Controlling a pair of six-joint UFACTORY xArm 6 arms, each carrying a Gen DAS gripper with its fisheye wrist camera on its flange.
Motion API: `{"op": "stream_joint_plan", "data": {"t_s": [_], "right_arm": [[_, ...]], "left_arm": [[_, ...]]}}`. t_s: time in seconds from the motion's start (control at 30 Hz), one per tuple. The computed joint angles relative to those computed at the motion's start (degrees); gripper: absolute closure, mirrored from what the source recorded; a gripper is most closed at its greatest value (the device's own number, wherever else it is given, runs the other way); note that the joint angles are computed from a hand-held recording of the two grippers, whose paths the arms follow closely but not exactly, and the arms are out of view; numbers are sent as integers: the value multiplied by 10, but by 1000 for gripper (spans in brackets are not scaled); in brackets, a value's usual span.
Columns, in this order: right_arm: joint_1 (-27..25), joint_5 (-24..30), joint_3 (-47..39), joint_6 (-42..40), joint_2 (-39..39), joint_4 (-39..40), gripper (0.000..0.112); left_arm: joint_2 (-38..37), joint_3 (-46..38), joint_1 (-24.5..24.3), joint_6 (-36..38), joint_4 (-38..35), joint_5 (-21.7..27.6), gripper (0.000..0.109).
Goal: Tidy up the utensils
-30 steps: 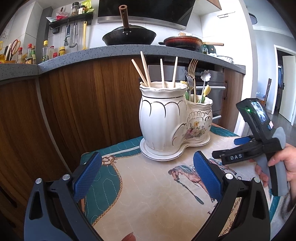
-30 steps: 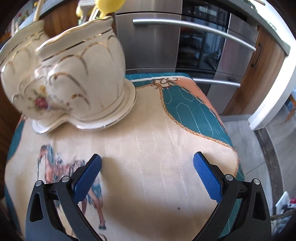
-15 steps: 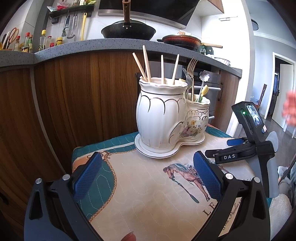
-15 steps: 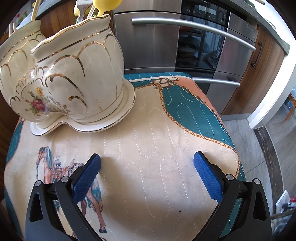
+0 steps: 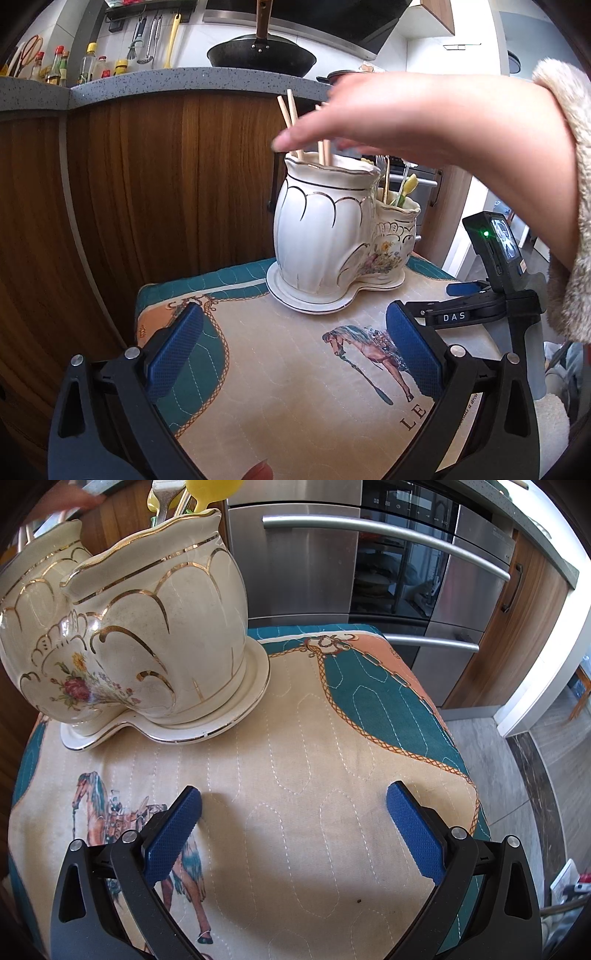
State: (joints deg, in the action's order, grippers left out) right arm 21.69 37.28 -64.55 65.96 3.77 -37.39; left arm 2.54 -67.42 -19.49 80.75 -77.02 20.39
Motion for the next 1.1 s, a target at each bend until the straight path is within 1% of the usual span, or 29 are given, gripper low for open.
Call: {"op": "stream_joint_plan", "data": {"t_s": [0.13, 0.27, 0.43, 0.53, 0.63, 0.77, 0.93, 1.1], "right_arm": [[0, 0, 2, 1, -2, 0, 14], [1, 0, 3, 1, -2, 0, 14], [1, 0, 4, 1, -3, 0, 14], [1, 0, 3, 1, -3, 0, 14], [-1, 0, -1, -1, 1, 1, 14], [0, 0, 1, -1, -1, 1, 14], [-1, 0, 0, -1, 0, 1, 14], [-1, 0, -1, -3, 1, 3, 13]], "left_arm": [[3, -2, 1, -5, 6, 6, 11], [1, 0, -2, 17, -11, -1, 11], [2, 0, -5, 10, -1, -8, 11], [1, -1, 1, 19, -8, 10, 11], [-2, 1, -1, 33, -17, 9, 11], [-5, 6, -8, 45, -27, -9, 11], [-14, 14, -23, 91, -66, -46, 11], [-24, 19, -28, 134, -99, -57, 11]]}}
